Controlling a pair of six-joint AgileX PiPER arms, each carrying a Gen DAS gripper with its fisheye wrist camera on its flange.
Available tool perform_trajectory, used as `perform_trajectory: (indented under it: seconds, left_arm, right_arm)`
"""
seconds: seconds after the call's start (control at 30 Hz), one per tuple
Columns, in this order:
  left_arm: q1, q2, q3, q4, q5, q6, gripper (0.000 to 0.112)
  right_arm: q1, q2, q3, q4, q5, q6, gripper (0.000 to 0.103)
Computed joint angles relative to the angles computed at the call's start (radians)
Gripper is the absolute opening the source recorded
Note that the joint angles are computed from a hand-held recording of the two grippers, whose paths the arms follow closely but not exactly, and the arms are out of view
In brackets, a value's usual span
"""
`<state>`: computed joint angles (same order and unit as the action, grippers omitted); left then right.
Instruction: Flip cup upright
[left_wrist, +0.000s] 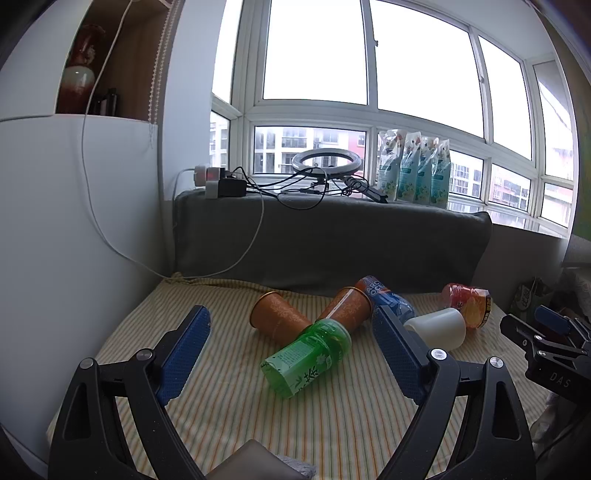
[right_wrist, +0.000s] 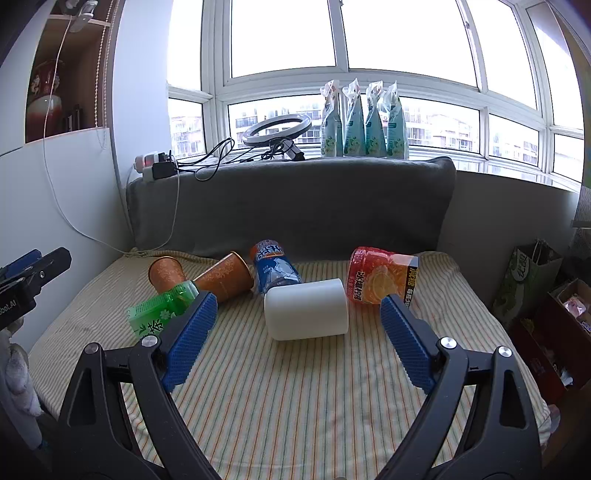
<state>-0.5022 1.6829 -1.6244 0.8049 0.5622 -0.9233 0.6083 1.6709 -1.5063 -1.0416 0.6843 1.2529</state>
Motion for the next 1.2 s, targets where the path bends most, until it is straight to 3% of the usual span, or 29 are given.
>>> perform_trajectory:
  seconds: [1.2]
  left_arm:
    - [-0.008,-0.002,-0.003,0.015,0.006,-0.010,0.089]
  right_arm:
    - [-0.003,-0.002,0.010,-0.002,-0.008,0.013,0.092]
